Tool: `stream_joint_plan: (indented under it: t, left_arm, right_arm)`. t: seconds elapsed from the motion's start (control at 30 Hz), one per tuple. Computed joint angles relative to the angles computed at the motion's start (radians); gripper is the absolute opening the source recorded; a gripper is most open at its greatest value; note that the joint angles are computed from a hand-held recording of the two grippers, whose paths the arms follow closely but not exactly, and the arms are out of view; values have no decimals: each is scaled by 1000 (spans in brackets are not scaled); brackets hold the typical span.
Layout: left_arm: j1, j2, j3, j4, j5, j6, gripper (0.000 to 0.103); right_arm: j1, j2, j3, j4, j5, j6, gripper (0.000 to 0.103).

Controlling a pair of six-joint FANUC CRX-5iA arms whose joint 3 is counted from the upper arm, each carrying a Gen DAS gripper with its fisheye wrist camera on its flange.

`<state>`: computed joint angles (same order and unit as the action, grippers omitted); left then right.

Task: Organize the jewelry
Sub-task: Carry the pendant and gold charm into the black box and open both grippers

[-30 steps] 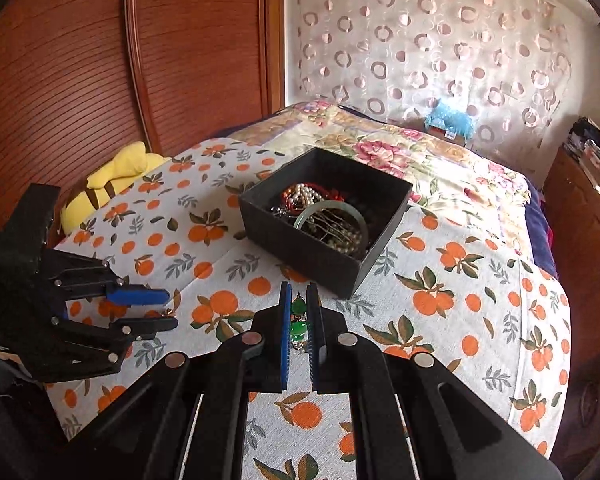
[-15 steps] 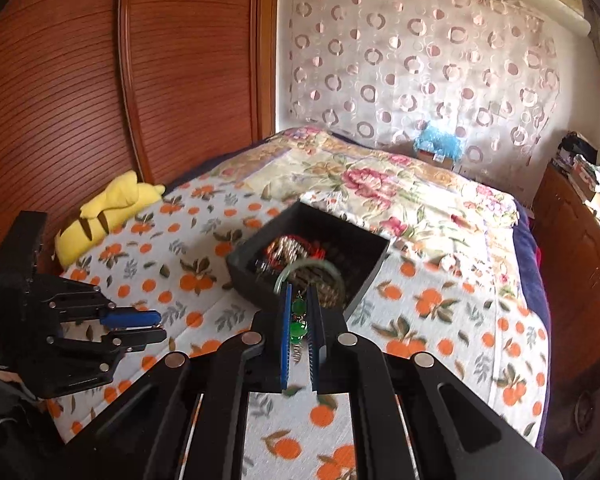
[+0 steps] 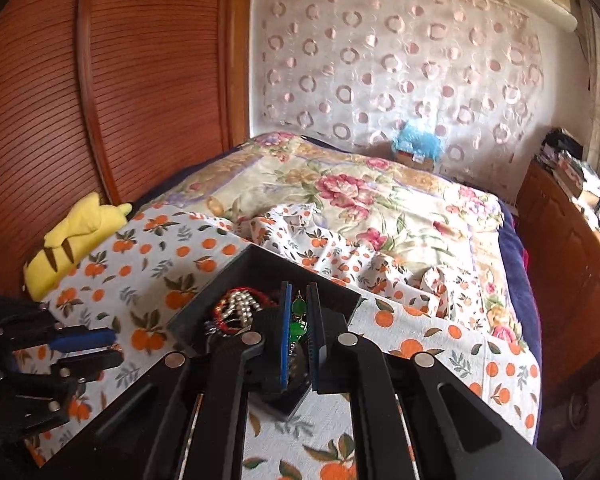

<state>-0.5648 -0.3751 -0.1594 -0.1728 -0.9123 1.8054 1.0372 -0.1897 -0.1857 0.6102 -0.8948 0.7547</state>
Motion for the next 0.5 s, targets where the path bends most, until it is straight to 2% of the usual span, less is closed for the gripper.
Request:
stream_joint_plan:
  t: [0.13,0.23,0.5]
  left_arm:
    - [9,17,15,-6,-3,-3,14]
    - [11,27,24,-10,-2,-2,14]
    - [13,66,57,-21,-4,8,14]
  right_arm:
    - [-29,17,-1,-17,31,-32,10]
    - [-46,19,9,-86,55,5,10]
    - [-35,10,-11,-78,53,-7,10]
